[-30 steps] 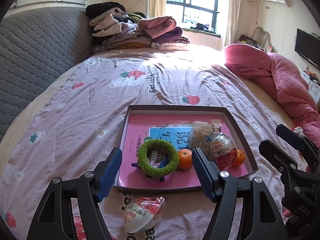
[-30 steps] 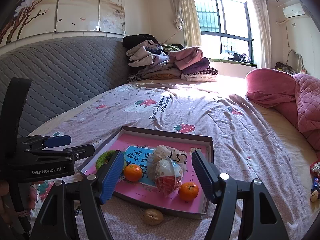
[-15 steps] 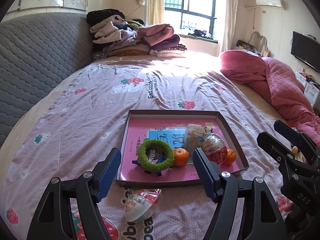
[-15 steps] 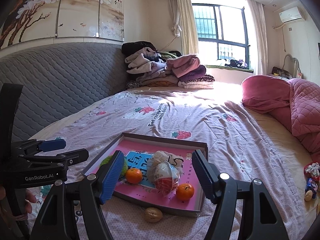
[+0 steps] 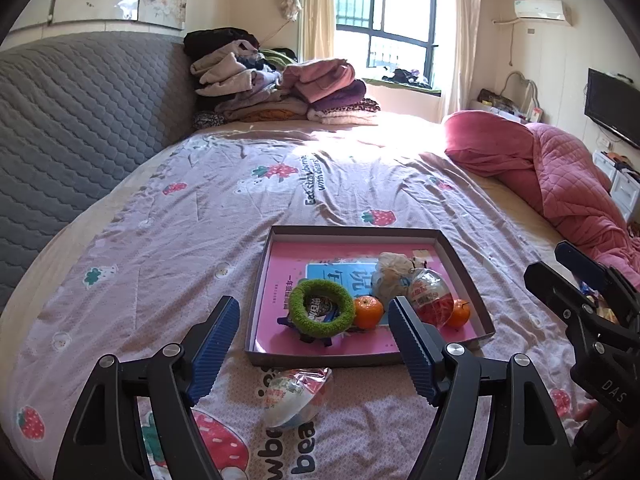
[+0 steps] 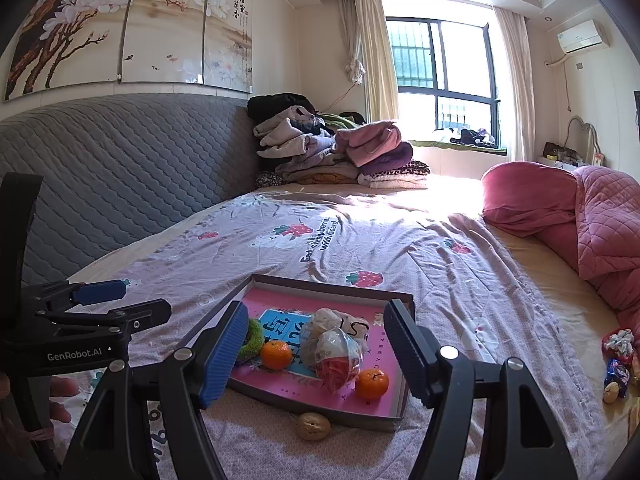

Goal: Organize objects
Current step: 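Pull both open tools back and up away from the tray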

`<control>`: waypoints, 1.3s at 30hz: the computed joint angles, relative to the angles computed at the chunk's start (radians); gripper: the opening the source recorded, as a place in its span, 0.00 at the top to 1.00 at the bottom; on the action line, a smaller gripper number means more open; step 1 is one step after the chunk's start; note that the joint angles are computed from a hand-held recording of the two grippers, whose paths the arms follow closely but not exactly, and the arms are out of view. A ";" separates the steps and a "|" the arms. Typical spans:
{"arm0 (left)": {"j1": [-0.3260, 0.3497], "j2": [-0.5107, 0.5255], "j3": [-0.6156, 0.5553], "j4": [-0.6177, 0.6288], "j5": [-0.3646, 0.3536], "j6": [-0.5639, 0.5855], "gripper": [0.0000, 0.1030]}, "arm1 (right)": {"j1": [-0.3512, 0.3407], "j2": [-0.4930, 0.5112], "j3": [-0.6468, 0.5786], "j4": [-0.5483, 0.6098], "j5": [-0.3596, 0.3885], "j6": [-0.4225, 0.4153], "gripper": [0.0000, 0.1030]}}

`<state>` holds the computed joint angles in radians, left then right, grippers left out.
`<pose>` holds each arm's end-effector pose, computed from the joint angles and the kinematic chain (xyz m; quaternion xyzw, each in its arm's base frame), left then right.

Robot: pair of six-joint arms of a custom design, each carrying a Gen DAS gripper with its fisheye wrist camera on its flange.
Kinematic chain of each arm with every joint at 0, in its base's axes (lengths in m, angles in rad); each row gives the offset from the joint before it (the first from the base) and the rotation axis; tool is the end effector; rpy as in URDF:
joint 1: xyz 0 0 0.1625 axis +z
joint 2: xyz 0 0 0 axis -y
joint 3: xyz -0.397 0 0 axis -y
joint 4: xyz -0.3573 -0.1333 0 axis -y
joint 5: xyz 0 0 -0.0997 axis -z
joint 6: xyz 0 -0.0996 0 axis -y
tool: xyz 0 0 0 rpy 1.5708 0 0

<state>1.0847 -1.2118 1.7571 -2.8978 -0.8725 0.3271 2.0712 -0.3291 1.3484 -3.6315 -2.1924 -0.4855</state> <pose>-0.0916 -0.5957 0.3650 0.2239 0.8495 -0.3820 0.2869 0.3938 -0.5633 0.0316 0.2568 -0.7996 0.4756 0.2618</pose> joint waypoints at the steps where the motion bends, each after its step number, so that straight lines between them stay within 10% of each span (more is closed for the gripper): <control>1: 0.000 -0.004 0.003 0.002 -0.003 -0.002 0.24 | 0.002 -0.003 0.005 0.000 -0.001 0.004 0.32; 39: -0.009 -0.173 0.227 -0.138 0.005 0.051 0.24 | 0.058 -0.018 0.162 -0.150 -0.094 0.084 0.32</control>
<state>1.0758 -1.3853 1.9839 -3.0363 -0.8675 0.3786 2.1295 -0.3476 1.5100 -3.7813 -2.2865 -0.4014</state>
